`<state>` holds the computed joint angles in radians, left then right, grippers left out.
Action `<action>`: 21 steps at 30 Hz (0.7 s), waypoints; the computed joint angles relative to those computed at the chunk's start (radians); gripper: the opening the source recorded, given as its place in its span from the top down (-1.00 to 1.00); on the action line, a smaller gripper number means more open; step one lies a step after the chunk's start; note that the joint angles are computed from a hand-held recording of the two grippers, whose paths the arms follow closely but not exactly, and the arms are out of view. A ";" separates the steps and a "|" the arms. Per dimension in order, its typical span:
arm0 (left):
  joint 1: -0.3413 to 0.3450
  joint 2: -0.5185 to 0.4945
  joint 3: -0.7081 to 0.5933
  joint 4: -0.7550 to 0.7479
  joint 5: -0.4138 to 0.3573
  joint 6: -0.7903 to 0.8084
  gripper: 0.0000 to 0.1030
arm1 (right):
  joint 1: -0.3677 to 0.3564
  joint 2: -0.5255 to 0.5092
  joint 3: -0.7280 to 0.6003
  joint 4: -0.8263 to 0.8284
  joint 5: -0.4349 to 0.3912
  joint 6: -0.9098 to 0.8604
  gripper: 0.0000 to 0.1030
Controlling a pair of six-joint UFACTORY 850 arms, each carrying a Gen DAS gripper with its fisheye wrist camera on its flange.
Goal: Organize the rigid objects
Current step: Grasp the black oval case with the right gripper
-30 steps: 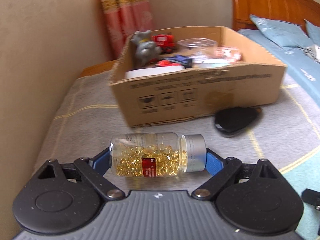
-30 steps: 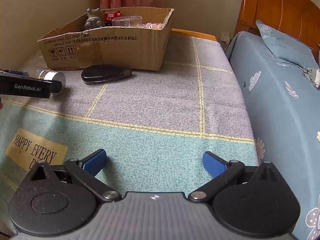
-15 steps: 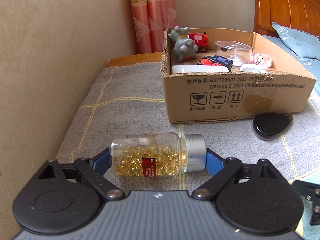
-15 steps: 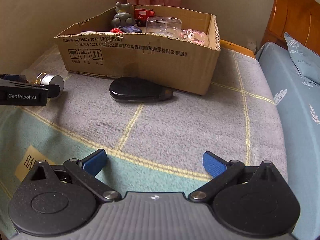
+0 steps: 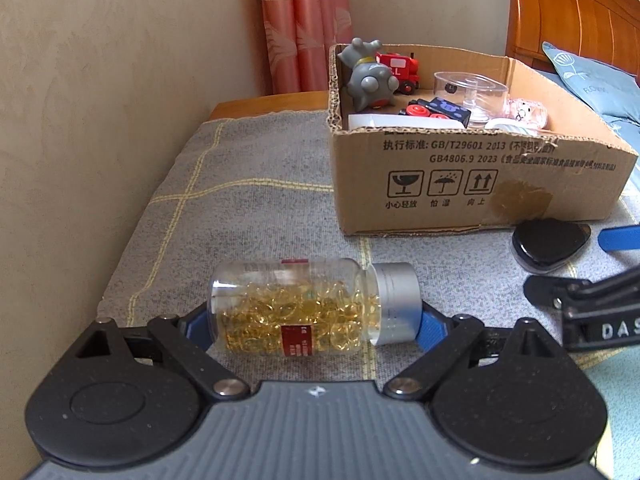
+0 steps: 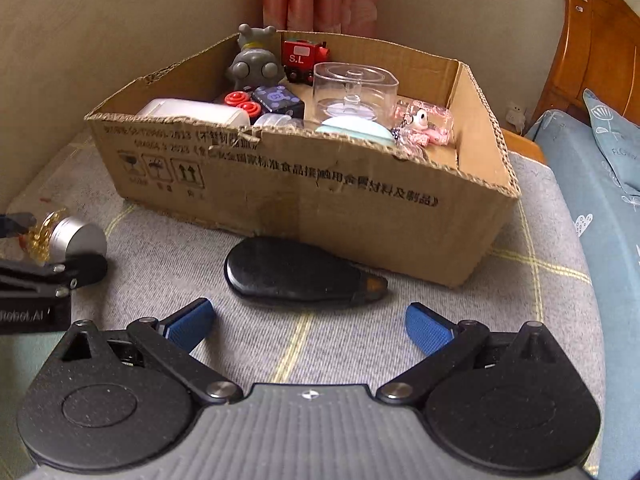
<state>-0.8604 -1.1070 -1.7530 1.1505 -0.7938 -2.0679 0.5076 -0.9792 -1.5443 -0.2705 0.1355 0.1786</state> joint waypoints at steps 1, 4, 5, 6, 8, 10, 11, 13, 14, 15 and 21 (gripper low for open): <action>0.000 0.000 0.000 0.000 0.000 0.001 -0.81 | 0.002 -0.004 -0.007 0.037 0.000 -0.032 -1.00; 0.001 -0.001 -0.001 0.003 0.002 0.001 -0.81 | 0.007 -0.019 -0.030 0.064 -0.001 -0.049 -1.00; 0.002 -0.001 -0.002 0.003 0.002 0.002 -0.81 | 0.009 -0.022 -0.037 0.079 -0.004 -0.058 -1.00; 0.002 -0.001 -0.001 0.004 0.003 0.001 -0.81 | 0.009 -0.025 -0.042 0.089 -0.005 -0.063 -1.00; 0.003 -0.001 -0.002 0.002 0.004 0.003 -0.81 | 0.011 -0.031 -0.054 0.113 -0.015 -0.082 -1.00; 0.003 -0.001 -0.002 0.002 0.003 0.003 -0.81 | 0.012 -0.031 -0.055 0.112 -0.017 -0.080 -0.99; 0.003 -0.002 -0.003 0.001 0.003 0.003 -0.81 | 0.010 -0.031 -0.056 0.070 -0.015 -0.041 -0.97; 0.003 -0.002 -0.004 0.001 0.003 0.005 -0.81 | 0.011 -0.021 -0.040 0.051 -0.005 -0.029 -0.83; 0.003 -0.002 -0.005 -0.001 0.002 0.007 -0.82 | 0.011 -0.017 -0.035 0.044 -0.003 -0.023 -0.79; 0.003 -0.002 -0.006 -0.003 0.001 0.009 -0.82 | 0.013 -0.017 -0.036 0.065 -0.009 -0.043 -0.79; 0.002 0.007 0.006 0.000 0.005 0.005 -0.82 | 0.012 -0.014 -0.031 0.061 -0.013 -0.044 -0.79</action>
